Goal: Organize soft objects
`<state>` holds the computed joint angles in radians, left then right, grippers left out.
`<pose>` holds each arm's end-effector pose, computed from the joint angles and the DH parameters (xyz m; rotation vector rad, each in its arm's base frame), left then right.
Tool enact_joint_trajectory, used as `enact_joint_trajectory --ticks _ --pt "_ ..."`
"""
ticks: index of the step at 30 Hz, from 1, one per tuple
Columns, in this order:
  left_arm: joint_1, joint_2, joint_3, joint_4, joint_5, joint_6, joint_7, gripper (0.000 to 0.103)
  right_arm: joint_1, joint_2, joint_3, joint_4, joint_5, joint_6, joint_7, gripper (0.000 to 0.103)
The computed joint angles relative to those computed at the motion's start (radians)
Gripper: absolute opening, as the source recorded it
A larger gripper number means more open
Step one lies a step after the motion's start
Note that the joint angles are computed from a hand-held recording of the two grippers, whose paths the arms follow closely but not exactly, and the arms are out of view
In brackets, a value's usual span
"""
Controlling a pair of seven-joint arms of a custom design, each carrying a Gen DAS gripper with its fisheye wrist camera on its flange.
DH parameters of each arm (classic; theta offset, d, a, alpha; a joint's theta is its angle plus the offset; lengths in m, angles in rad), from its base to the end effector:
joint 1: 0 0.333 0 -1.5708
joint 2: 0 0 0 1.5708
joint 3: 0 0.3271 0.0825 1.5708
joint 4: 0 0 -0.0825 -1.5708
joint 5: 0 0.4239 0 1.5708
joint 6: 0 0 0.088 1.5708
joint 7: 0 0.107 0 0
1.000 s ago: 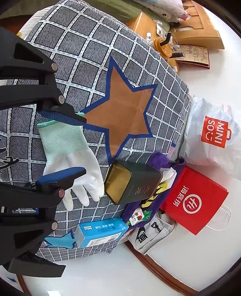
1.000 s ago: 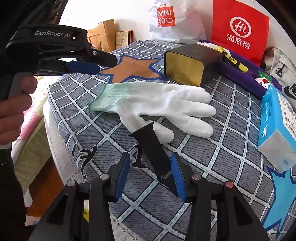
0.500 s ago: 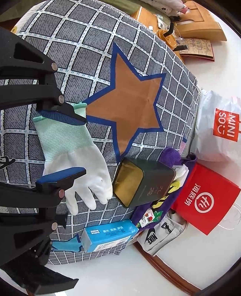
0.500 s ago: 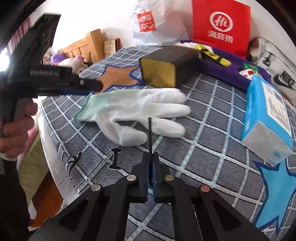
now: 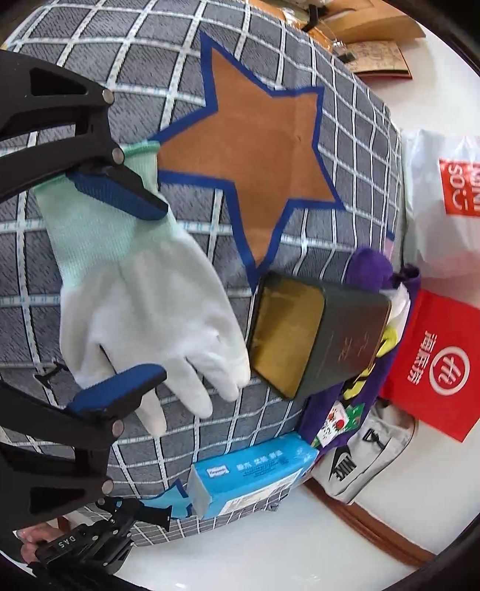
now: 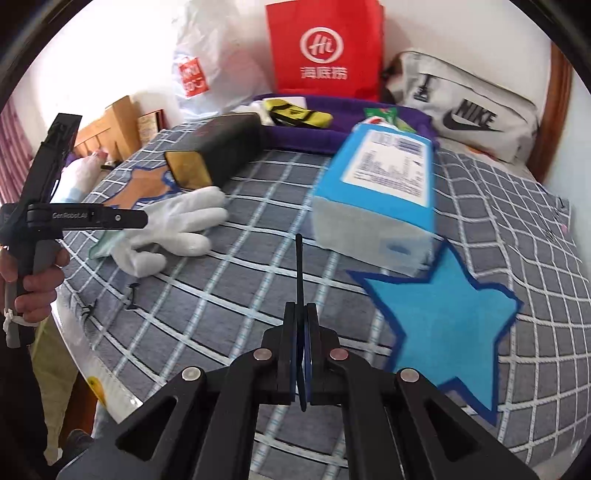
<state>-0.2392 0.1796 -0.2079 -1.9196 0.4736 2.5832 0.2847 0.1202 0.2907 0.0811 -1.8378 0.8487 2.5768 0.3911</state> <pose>0.6065 -0.2929 0.4449 -2.4022 1.4089 -0.7226 0.6879 0.1232 0.4055 -2.2113 0.9759 -0.2675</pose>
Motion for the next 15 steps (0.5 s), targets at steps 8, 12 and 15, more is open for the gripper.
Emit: enact_joint_trajectory --ticks 8,12,15 --pt "-0.048 0.098 -0.006 0.137 0.052 -0.125 0.044 0.097 -0.020 0.048 -0.010 0.039 -0.006 0.000 0.055 0.003" --pt "-0.117 0.187 0.008 0.286 0.130 -0.342 0.045 0.097 -0.023 0.074 -0.007 0.060 -0.013 0.000 0.091 0.003" --pt "-0.128 0.186 0.016 0.288 0.147 -0.353 0.007 0.095 -0.026 0.084 0.001 0.065 -0.011 0.008 0.096 0.003"
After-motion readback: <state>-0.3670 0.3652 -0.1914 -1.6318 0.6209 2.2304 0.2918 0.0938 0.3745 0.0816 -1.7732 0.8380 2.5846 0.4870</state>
